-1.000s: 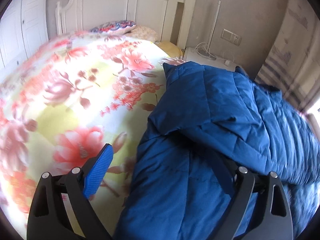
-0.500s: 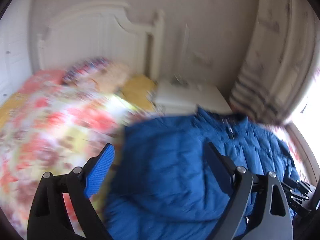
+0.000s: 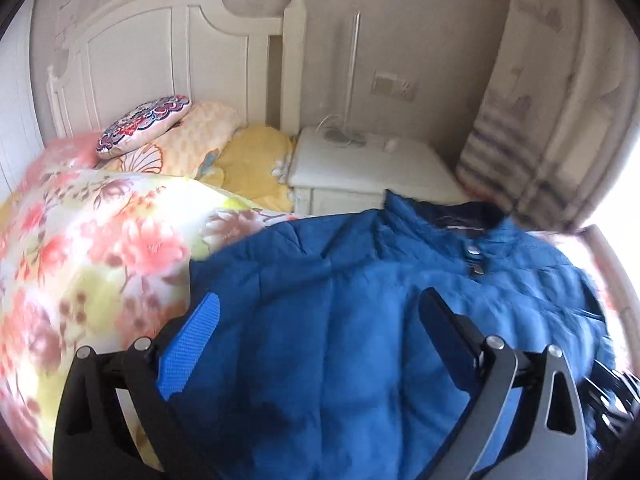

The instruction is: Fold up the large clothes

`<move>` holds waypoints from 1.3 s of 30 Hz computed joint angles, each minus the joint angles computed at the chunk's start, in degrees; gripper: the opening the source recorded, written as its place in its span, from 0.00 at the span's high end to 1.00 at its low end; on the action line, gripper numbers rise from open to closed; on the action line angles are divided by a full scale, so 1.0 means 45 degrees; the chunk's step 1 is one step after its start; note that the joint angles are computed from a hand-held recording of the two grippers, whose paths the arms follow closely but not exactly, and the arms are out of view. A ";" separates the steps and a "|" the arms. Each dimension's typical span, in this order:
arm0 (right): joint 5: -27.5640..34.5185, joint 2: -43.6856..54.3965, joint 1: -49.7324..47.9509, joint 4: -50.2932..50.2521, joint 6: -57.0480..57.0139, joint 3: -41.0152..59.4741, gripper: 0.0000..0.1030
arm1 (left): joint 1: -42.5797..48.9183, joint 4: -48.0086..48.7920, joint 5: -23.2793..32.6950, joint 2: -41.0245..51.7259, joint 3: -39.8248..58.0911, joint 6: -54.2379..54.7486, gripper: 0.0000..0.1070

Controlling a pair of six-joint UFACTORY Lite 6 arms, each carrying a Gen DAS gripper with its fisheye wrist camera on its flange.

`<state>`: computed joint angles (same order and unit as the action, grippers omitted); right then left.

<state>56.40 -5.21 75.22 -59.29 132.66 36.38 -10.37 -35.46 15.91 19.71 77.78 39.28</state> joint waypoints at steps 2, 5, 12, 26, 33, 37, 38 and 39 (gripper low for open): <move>-0.0059 -0.0027 0.0007 -0.0056 0.0111 -0.0032 0.64 | -0.0294 0.2665 0.0903 0.2460 0.2458 -0.2665 0.08; -0.0107 -0.0054 0.0056 -0.0173 0.0228 -0.0053 0.64 | -0.0894 0.6091 0.0067 0.3517 0.2921 -0.5851 0.06; 0.1568 -0.0299 0.0916 0.0280 0.0415 0.0806 0.60 | -0.0848 0.5239 -0.1555 0.2978 0.1535 -0.4934 0.06; -0.2580 0.5245 -0.4217 -0.0488 -0.5666 0.5771 0.44 | -0.0769 0.3309 -0.1928 0.2445 0.0825 -0.3070 0.06; -0.0744 0.0672 -0.5029 -0.0712 -0.4980 0.2546 0.40 | -0.0773 0.3314 -0.1934 0.2437 0.0811 -0.3085 0.06; -0.4727 0.0244 -0.8724 -0.0784 -0.5383 0.0041 0.36 | -0.0756 0.3153 -0.1908 0.2447 0.0834 -0.2914 0.06; -0.5719 -0.0435 -0.9216 -0.1726 -0.4397 -0.0749 0.35 | -0.0762 0.3354 -0.1916 0.2453 0.0838 -0.3116 0.06; -0.6179 -0.0885 -0.9449 -0.2170 -0.3944 -0.1150 0.35 | -0.0758 0.3381 -0.1890 0.2464 0.0865 -0.3144 0.06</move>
<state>28.59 -9.20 32.70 -69.05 114.92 31.21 -13.78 -20.25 7.41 30.79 81.67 25.13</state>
